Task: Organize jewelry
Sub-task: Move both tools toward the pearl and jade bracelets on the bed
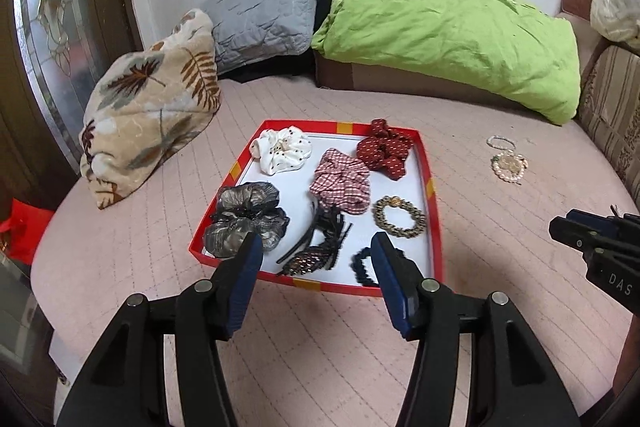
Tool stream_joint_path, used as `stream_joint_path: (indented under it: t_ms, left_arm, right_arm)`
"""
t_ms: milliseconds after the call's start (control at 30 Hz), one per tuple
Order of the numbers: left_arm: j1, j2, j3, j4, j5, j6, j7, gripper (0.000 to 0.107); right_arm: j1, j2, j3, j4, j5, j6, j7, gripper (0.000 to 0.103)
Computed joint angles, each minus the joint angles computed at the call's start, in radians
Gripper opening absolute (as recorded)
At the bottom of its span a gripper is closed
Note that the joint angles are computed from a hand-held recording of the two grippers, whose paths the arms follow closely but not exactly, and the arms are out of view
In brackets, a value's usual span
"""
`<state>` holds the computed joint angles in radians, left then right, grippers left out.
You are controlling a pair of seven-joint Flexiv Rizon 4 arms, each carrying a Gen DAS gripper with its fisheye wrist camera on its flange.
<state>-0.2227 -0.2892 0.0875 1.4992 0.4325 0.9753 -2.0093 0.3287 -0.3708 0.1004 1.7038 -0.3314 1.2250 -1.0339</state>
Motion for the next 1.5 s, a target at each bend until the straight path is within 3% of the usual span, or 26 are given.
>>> stream_joint_path:
  t_ms: [500,667,833,1033,1200,1367,1500]
  left_arm:
    - [-0.098,-0.006,-0.038,-0.086,0.121,-0.086,0.017,0.061]
    - [-0.092,-0.040,-0.060,-0.108,0.044,-0.101,0.087,0.061]
    - [-0.065,-0.094,-0.086,-0.142,-0.106,-0.102,0.178,0.062]
    - [-0.043,-0.226,-0.114,-0.273,-0.291,-0.141,0.287,0.064]
    - [-0.050,-0.366,-0.111,-0.440,-0.381,-0.214,0.309,0.064]
    - [-0.061,-0.502,-0.108,-0.620,-0.438,-0.296,0.328,0.064]
    - [-0.074,-0.598,-0.094,-0.759,-0.444,-0.336,0.343,0.064]
  right_arm:
    - [-0.078,0.103,-0.047,0.165,-0.047,0.081,0.075,0.031]
    - [-0.108,0.110,-0.062,0.193,-0.051,0.105,0.096,0.032]
    - [-0.152,0.096,-0.056,0.193,-0.007,0.102,0.085,0.033]
    - [-0.223,0.039,-0.004,0.121,0.137,0.065,-0.017,0.033]
    - [-0.252,-0.013,0.007,0.053,0.220,0.044,-0.076,0.033]
    - [-0.276,-0.014,-0.039,0.075,0.233,0.093,-0.058,0.033]
    - [-0.284,0.005,-0.120,0.139,0.186,0.129,0.015,0.034]
